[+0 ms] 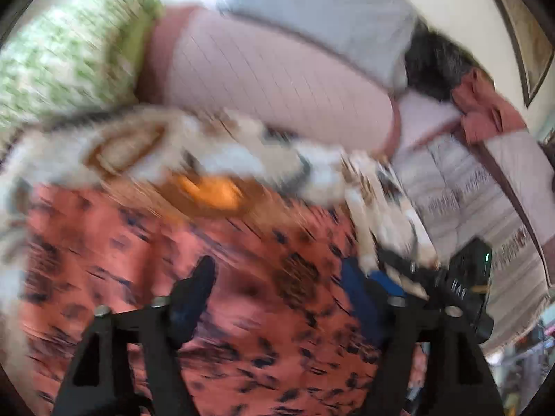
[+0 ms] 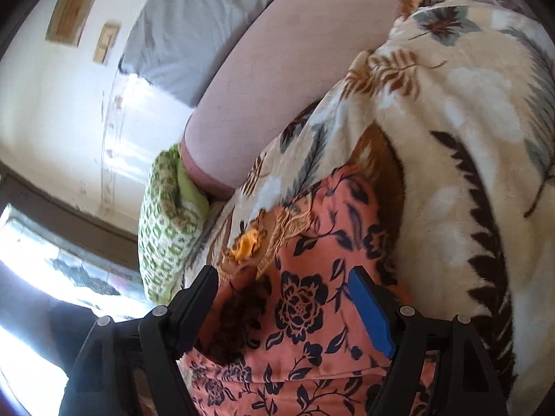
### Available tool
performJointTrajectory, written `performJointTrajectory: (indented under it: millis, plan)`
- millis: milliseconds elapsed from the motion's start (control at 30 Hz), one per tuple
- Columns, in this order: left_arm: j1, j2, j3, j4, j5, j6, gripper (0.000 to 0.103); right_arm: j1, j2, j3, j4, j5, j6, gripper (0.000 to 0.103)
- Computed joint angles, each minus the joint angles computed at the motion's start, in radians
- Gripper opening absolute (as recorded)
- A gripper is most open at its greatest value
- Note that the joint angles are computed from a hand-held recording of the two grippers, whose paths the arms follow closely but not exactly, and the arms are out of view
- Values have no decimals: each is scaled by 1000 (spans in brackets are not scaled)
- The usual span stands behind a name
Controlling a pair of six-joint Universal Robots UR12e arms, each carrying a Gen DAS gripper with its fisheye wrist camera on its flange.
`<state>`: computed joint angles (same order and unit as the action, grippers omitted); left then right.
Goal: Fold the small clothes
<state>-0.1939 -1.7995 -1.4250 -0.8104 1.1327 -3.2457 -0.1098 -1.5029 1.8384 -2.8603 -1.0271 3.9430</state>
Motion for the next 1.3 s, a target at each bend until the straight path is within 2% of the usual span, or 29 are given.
performJointTrajectory:
  millis: [67,133,200,267,367,467,633,700,767,833,867,900,967,1067,1167,1233,1300]
  plan:
    - [32,19,-21,54,15,-29,84,16,5,-15,39,-7,-55,81]
    - [57,23,-27,47,-7,-70,84,38,12,-31,74,-21,-106,81]
    - [67,16,-25,-1,-10,-114,84,54,17,-36,85,-29,-122,81]
    - [63,6,-15,-76,5,-114,84,65,21,-41,102,-38,-148,81]
    - [58,-15,-15,-150,-24,-130,84,76,21,-45,129,-52,-184,81]
    - [42,-61,11,-207,-58,-154,84,69,20,-41,114,-39,-168,81]
    - [7,-107,36,-193,-51,-173,83,44,11,-23,70,-22,-108,81]
    - [4,-113,39,-167,-136,-198,83,32,5,-14,56,-18,-88,81]
    - [2,-112,50,-155,-274,-190,83,21,-1,-5,35,-20,-65,81]
    - [-11,-108,70,-167,-340,-117,83,8,-8,9,4,-35,-31,81]
    - [-19,-102,84,-181,-367,-51,83,7,-9,9,-1,-44,-21,81]
    - [-21,-96,90,-185,-377,-14,83,2,-12,15,-13,-55,2,81]
    - [-19,-75,91,-166,-348,30,84,-2,-13,18,-23,-62,21,81]
    - [4,-51,78,-138,-257,10,84,4,-15,14,-10,-81,0,81]
    - [42,-26,49,-139,-119,-23,84,26,-11,-2,9,-92,-57,81]
    - [72,-11,27,-165,4,-45,84,38,-4,-9,5,-74,-97,81]
    - [98,-8,10,-183,86,-84,84,48,11,-24,21,-19,-146,80]
